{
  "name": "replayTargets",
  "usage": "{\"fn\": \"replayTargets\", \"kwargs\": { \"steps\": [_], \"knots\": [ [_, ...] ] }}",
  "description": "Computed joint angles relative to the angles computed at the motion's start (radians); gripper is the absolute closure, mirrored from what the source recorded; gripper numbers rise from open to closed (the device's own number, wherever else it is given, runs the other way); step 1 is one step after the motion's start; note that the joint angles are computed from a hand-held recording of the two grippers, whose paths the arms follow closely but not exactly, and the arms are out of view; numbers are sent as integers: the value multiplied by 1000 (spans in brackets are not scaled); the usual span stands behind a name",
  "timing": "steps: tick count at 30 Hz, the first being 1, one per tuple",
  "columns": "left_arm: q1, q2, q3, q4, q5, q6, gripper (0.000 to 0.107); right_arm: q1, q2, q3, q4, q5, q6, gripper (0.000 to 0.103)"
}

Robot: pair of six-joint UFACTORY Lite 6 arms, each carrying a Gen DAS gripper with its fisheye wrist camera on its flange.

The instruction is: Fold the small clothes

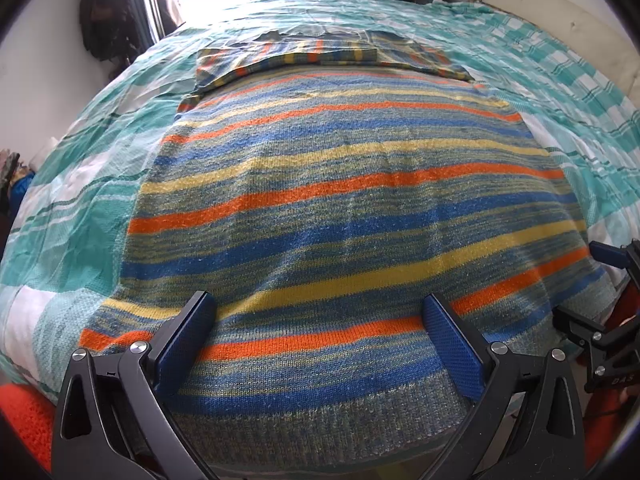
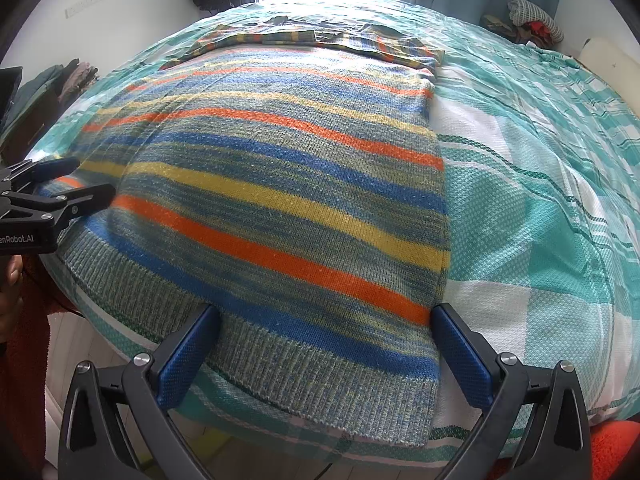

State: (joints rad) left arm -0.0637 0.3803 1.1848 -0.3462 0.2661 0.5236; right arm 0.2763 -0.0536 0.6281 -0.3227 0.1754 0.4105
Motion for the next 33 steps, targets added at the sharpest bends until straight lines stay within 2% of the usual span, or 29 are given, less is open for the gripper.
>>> {"fn": "replayTargets", "kwargs": {
  "steps": [33],
  "knots": [
    [-3, -1, -4, 9, -4, -14, 4, 4, -1, -1, -20, 2, 23, 0]
  ]
}}
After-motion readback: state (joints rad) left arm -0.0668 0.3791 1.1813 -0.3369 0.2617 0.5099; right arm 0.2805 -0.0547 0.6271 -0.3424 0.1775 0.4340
